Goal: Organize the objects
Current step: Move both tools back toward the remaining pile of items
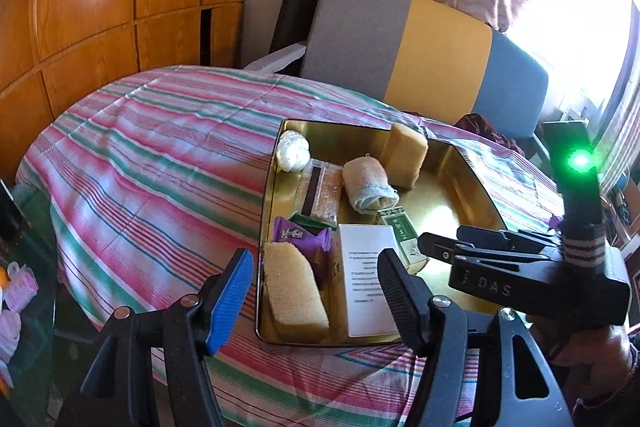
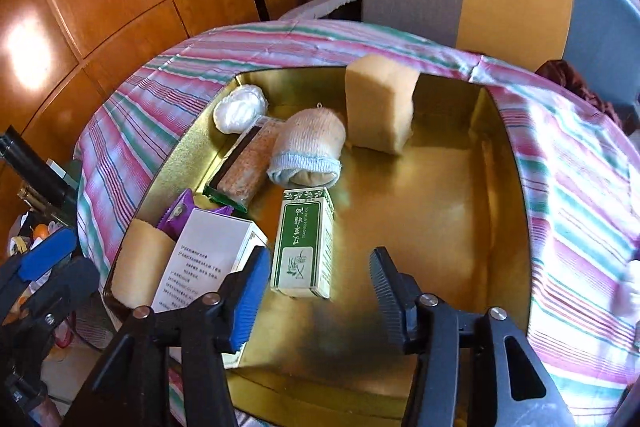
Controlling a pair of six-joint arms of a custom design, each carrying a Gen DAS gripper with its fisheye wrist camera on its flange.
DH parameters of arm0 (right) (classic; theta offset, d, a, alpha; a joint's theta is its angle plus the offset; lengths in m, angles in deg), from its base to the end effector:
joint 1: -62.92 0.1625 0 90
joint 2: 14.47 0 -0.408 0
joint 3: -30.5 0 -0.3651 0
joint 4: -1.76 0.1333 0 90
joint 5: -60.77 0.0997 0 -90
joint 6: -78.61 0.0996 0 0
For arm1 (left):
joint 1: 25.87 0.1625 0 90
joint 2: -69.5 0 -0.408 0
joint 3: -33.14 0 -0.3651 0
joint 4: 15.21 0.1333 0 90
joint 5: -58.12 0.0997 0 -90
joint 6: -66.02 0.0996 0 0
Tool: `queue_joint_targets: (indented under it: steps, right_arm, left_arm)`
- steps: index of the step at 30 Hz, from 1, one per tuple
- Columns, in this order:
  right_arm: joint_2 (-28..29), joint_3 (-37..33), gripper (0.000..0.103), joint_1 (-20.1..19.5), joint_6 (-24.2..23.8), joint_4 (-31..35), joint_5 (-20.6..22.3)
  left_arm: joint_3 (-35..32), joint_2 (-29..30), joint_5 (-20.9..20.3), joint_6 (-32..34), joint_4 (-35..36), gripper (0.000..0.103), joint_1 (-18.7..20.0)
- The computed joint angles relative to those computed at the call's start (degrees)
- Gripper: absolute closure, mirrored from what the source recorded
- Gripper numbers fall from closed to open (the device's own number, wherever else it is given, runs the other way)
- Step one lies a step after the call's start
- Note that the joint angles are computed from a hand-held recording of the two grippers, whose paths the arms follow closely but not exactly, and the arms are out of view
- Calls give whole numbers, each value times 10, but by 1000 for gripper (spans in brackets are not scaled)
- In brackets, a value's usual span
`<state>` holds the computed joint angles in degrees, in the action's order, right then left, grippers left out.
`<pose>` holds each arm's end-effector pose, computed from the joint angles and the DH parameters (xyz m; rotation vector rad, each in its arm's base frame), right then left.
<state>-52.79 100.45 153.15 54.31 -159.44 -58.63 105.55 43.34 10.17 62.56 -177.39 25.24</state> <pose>0.0875 -0.7628 0.2206 0.2902 -2.4072 0.7172 -0.3093 -0.7021 0.0557 0.5447 2.4254 -0.8754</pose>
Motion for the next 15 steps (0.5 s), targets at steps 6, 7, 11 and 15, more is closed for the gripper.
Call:
queue_joint_targets:
  steps: [6,7,11,15]
  right_arm:
    - [-33,57,42,3,-32,-71,-6]
    - [-40,67,42,2,-33,-81,-7]
    - [-68,100,40,-4,-30,-108,-7]
    - [-95,131,38,-14,-28,-132,-14]
  left_arm:
    - [2,3,-4,22,-8,38,-9]
    - [2,4,-5,23,-7,38,-10]
    - [-3,10,-12,30,2,38,-15]
    - [-9,17,-17,40,10,38,-20]
